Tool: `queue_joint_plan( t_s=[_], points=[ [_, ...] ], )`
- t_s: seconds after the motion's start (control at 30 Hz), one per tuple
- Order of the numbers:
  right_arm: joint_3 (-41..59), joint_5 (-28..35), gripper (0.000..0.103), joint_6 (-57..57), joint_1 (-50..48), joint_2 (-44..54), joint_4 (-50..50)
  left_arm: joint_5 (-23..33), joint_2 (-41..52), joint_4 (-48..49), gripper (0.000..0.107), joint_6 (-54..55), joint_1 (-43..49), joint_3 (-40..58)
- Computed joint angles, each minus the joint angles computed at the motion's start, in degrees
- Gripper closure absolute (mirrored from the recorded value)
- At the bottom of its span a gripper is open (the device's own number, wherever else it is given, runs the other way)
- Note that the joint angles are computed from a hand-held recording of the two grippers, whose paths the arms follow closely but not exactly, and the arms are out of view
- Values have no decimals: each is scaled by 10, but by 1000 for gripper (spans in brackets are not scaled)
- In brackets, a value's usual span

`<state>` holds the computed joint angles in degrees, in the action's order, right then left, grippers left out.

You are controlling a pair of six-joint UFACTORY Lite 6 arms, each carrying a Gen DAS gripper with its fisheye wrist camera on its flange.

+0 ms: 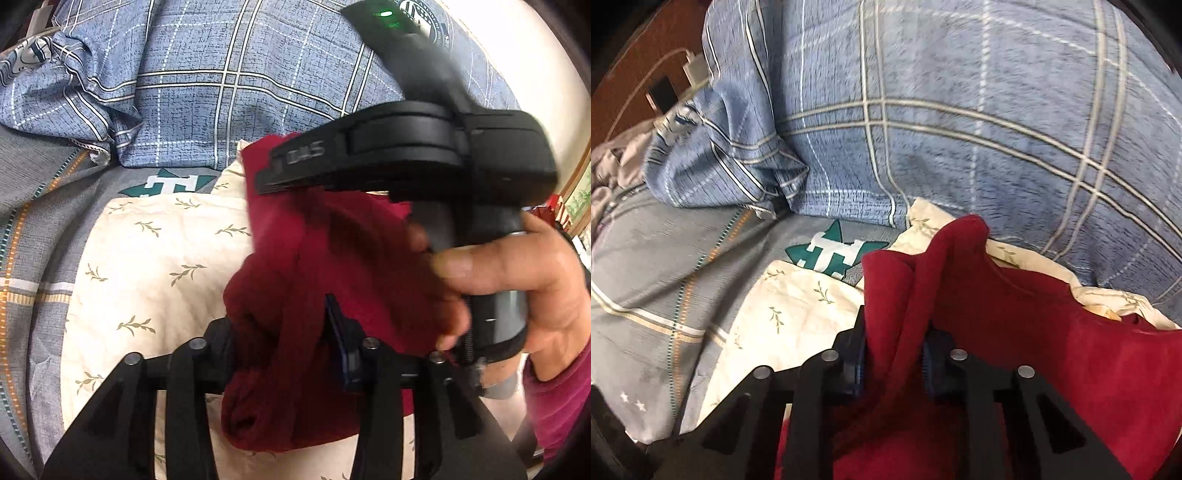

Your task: Fold small clothes

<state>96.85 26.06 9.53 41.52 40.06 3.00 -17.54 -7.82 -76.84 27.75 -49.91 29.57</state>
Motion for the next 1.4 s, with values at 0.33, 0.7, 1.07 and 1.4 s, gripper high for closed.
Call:
queue_joint_plan(
  t_s=[0.33,0.7,1.07,1.4],
  points=[
    [-105,-41,84,-108,-28,-97,103,-24,2,-59,57,20,-37,-4],
    [-235,-26,86,-259,-127,-268,202,-109,63,-408,86,385,-135,218],
    [-352,24,87,-506,-377,-383,347,-142,405,-616,86,694,-179,677],
    [-354,16,64,-697,-487,-241,523,-57,520,-763,42,817,-157,778]
  ],
)
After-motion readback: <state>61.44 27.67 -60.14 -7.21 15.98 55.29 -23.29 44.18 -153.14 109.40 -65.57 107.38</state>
